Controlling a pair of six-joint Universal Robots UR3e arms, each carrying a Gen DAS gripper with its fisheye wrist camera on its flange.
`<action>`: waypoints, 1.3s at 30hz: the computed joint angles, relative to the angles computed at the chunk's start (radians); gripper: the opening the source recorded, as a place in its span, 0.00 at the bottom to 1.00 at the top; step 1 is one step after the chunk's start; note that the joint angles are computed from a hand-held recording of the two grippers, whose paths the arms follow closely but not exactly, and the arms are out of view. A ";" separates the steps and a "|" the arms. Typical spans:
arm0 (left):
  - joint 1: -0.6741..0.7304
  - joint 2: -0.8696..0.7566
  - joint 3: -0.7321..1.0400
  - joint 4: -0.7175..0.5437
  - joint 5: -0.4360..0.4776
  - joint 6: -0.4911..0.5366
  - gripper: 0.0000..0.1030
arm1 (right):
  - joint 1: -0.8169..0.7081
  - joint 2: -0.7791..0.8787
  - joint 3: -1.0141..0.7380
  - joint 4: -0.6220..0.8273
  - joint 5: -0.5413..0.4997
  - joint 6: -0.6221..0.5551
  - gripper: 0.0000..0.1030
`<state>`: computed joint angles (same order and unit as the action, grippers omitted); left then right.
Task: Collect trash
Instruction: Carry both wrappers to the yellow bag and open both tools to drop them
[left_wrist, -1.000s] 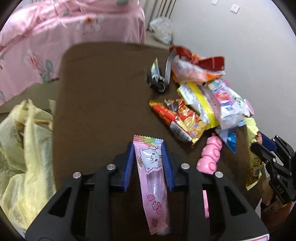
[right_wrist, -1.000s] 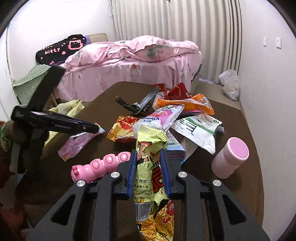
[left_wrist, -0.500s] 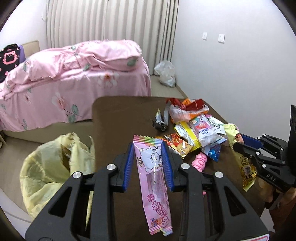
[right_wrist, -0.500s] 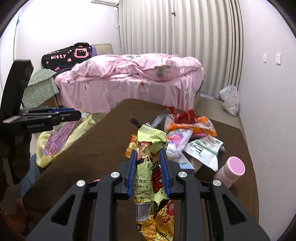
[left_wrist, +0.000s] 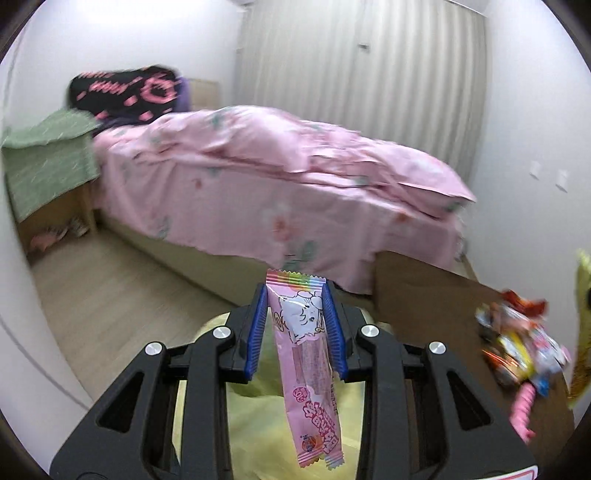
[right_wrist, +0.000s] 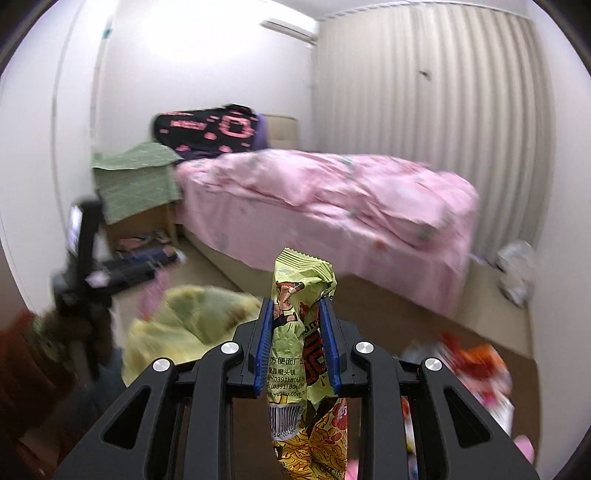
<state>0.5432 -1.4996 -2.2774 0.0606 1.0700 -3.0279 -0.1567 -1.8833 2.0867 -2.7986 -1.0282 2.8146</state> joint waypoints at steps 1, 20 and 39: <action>0.009 -0.035 -0.005 0.034 0.000 -0.010 0.28 | 0.062 0.094 -0.066 -0.044 -0.024 0.027 0.24; 0.161 -0.159 -0.066 0.109 -0.137 -0.095 0.28 | 0.393 1.115 -1.134 0.227 0.030 0.317 0.24; 0.174 -0.196 -0.034 0.081 -0.160 -0.127 0.28 | 0.374 1.160 -1.139 0.427 0.048 0.299 0.24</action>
<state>0.7170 -1.6951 -2.3114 0.1418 0.9099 -3.1554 0.2171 -0.7233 0.9480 -2.3717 -0.9803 3.1137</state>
